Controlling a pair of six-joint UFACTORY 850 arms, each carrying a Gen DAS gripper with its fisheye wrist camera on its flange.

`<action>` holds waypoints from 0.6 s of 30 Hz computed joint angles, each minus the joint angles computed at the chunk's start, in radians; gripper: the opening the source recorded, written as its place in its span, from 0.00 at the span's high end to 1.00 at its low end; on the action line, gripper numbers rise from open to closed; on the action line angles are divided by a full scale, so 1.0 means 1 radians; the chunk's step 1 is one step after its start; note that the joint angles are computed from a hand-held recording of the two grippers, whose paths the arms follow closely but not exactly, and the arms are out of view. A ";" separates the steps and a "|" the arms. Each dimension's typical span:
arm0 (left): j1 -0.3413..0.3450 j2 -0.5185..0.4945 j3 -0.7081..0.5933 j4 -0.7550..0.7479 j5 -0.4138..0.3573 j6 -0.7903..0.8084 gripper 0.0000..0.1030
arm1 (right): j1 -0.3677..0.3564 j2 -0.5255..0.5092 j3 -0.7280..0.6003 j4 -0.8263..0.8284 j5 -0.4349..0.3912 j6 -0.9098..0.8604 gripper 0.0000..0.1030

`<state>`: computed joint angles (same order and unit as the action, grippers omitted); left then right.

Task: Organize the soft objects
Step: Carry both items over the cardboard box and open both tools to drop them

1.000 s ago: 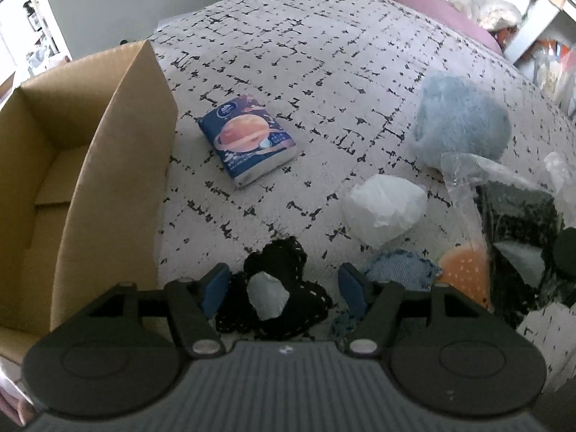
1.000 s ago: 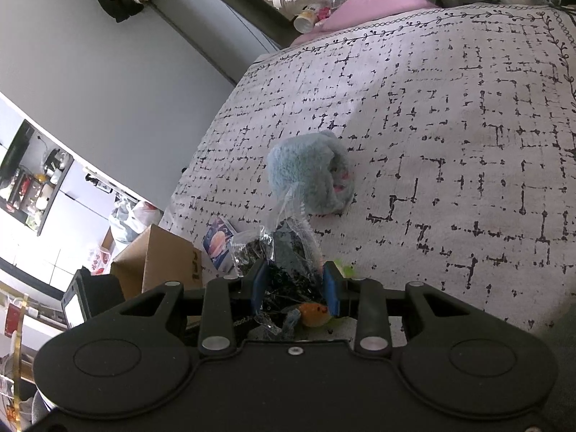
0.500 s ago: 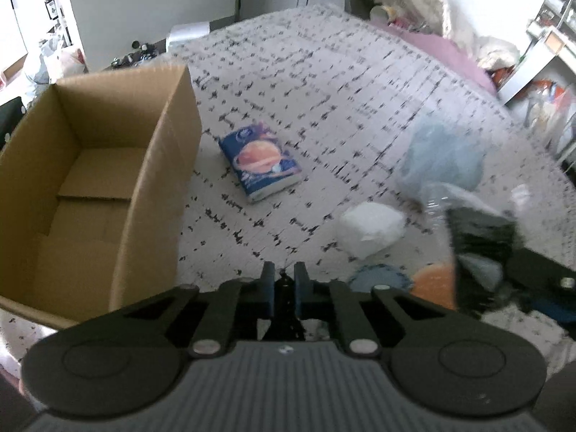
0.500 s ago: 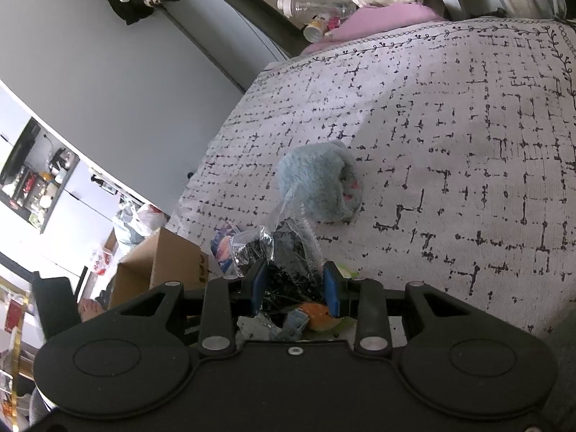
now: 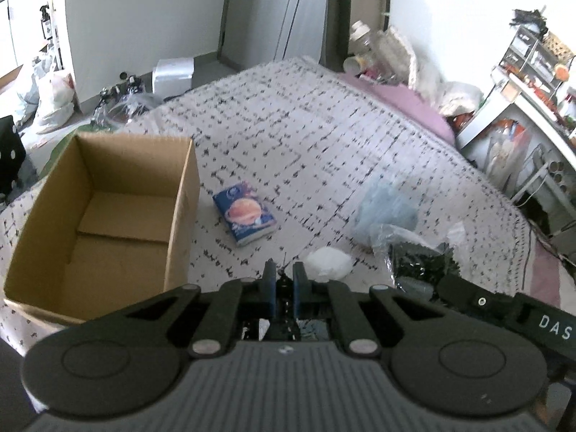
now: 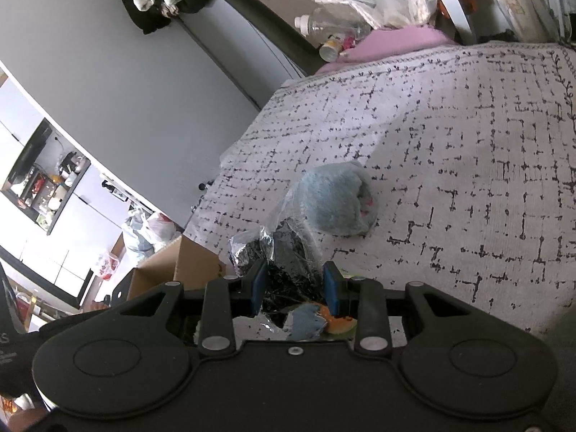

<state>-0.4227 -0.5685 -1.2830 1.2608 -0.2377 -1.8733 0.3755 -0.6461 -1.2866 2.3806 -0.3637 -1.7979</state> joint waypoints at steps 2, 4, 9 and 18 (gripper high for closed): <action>0.001 0.019 0.013 0.050 0.004 -0.043 0.92 | 0.003 0.014 0.010 0.031 -0.004 -0.030 0.68; 0.004 0.038 0.029 0.102 0.006 -0.094 0.92 | 0.007 0.027 0.015 0.052 -0.005 -0.054 0.68; 0.014 0.076 0.063 0.198 0.014 -0.183 0.92 | 0.024 0.047 0.011 0.087 0.003 -0.082 0.68; 0.041 0.136 0.113 0.346 0.016 -0.327 0.92 | 0.056 0.053 -0.024 0.122 0.021 -0.119 0.68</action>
<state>-0.3814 -0.4322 -1.1701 1.6072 -0.2214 -2.1999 0.4320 -0.5933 -1.3104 2.5030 -0.3424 -1.9165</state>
